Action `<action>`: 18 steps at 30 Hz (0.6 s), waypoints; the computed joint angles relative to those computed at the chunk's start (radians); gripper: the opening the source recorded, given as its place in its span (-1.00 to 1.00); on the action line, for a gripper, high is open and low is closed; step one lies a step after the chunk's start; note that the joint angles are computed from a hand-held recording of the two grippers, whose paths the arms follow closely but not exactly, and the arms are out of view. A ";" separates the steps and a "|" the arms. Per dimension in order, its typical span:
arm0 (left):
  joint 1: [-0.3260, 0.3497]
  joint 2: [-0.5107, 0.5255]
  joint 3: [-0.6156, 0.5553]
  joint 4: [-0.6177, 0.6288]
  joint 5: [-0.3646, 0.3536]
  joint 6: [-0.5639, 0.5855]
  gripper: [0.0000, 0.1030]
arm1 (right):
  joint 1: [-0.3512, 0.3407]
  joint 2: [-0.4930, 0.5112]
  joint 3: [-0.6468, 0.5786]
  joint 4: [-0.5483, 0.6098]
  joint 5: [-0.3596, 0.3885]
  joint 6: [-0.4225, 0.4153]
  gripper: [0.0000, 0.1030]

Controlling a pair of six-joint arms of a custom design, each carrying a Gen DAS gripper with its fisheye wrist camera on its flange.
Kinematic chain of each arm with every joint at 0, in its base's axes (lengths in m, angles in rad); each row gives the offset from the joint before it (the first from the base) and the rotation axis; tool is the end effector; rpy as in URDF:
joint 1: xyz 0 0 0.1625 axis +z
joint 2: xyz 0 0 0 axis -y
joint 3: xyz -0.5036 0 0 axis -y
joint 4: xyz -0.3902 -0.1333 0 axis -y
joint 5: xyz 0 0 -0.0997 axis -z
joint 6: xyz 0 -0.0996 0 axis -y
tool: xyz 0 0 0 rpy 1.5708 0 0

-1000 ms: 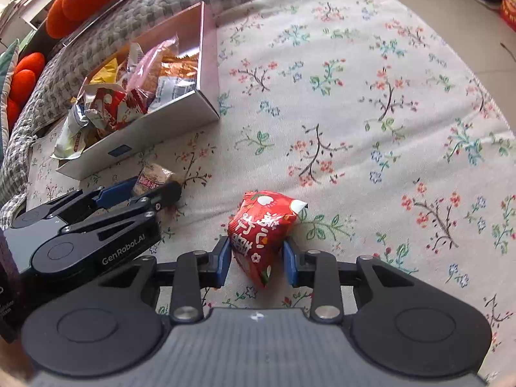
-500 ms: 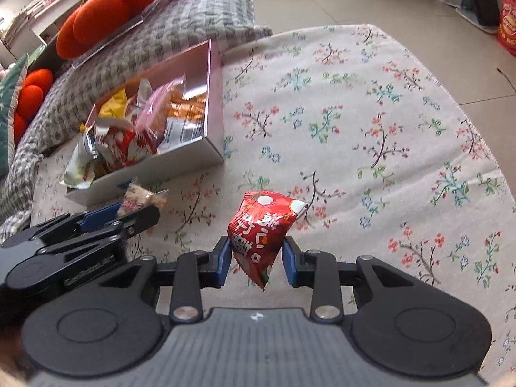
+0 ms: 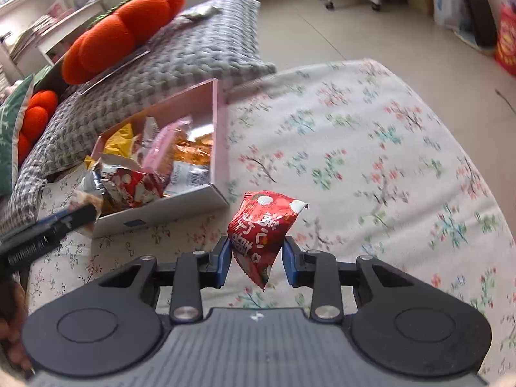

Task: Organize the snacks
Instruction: 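Drop the cake and red candy pack into the box, opening both tools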

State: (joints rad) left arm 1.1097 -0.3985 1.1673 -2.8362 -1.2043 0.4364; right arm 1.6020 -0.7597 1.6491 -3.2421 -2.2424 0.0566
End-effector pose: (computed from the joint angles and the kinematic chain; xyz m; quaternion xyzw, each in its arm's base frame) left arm -0.2387 -0.8602 0.0524 0.3731 0.8782 -0.2438 0.1736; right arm 0.0943 -0.7340 0.2212 -0.1366 -0.8712 0.3728 0.2886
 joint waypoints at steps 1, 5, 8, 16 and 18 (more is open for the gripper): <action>0.003 0.003 -0.014 0.000 0.003 -0.013 -0.25 | 0.001 0.005 -0.007 -0.002 0.004 -0.011 -0.41; 0.017 0.018 -0.071 0.005 0.013 -0.061 -0.25 | 0.008 0.030 -0.048 -0.026 0.004 -0.054 -0.41; 0.028 0.033 -0.114 0.028 0.002 -0.093 -0.25 | 0.007 0.049 -0.087 -0.036 0.012 -0.074 -0.41; 0.051 0.090 -0.213 0.168 -0.062 -0.114 -0.25 | -0.011 0.095 -0.169 -0.041 0.137 -0.109 -0.41; 0.052 0.105 -0.226 0.165 -0.063 -0.098 -0.25 | -0.020 0.109 -0.200 -0.009 0.163 -0.107 -0.41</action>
State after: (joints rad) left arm 1.1617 -0.2931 0.9414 -2.6708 -1.2677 0.3383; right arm 1.5823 -0.6504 1.4490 -3.2511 -2.0790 -0.0506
